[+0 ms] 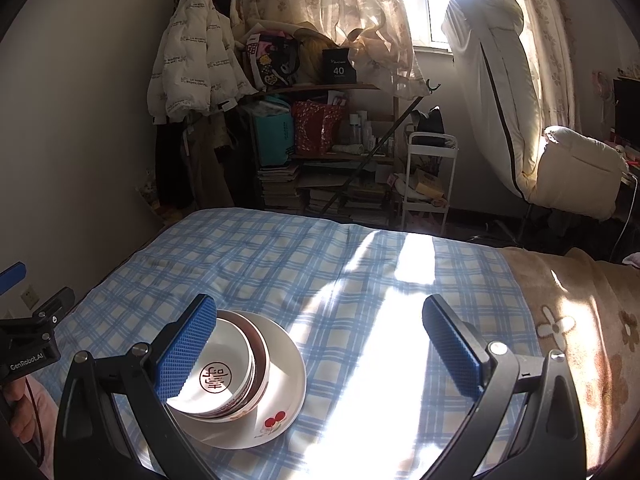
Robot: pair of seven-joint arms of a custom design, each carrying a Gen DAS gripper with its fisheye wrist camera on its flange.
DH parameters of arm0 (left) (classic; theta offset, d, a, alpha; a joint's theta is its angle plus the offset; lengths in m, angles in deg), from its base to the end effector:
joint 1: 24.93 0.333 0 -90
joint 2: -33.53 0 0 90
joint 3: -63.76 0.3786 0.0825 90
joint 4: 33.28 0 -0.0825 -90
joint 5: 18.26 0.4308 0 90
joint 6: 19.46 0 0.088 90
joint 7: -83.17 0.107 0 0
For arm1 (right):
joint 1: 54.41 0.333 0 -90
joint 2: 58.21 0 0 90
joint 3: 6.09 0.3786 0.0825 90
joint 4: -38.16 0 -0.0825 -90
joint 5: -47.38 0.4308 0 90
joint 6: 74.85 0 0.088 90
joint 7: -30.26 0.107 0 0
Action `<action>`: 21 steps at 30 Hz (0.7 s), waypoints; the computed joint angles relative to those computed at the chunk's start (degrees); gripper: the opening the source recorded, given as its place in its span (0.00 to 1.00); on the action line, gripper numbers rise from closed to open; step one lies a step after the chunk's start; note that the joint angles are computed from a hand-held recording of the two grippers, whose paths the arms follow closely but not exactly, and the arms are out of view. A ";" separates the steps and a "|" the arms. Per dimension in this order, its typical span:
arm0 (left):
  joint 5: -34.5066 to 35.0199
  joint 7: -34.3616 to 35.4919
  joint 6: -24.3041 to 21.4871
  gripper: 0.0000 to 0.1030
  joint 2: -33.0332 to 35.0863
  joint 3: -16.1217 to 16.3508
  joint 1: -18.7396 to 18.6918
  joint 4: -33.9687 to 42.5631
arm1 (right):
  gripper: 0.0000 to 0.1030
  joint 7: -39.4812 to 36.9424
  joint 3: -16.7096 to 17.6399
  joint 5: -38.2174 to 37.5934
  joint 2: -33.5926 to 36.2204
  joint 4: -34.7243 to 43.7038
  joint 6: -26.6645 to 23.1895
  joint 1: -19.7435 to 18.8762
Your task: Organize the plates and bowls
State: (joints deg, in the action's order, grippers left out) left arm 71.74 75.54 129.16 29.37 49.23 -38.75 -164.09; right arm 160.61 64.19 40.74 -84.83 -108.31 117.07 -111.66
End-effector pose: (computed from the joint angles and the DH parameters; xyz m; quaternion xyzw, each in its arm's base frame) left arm 0.4829 -0.2844 0.4421 -0.5846 0.6395 -0.2716 0.4188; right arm 0.4880 0.1654 0.4541 -0.5672 0.6659 -0.3402 0.3451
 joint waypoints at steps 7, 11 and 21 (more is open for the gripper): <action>-0.09 0.12 -0.05 0.98 0.06 0.00 -0.04 0.08 | 1.00 -0.30 -0.08 0.18 0.05 -0.12 0.06 0.07; -0.35 0.40 0.16 0.98 0.13 0.07 0.00 0.09 | 1.00 -0.30 0.02 0.19 0.04 -0.18 0.04 -0.03; -0.89 1.25 0.62 0.98 0.42 0.19 0.14 0.39 | 1.00 -0.59 -0.16 0.18 0.24 -0.20 0.14 0.07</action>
State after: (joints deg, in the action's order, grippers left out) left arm 70.85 76.79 129.78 29.79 49.42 -38.61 -163.70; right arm 160.02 64.02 40.92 -84.60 -108.51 117.21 -111.59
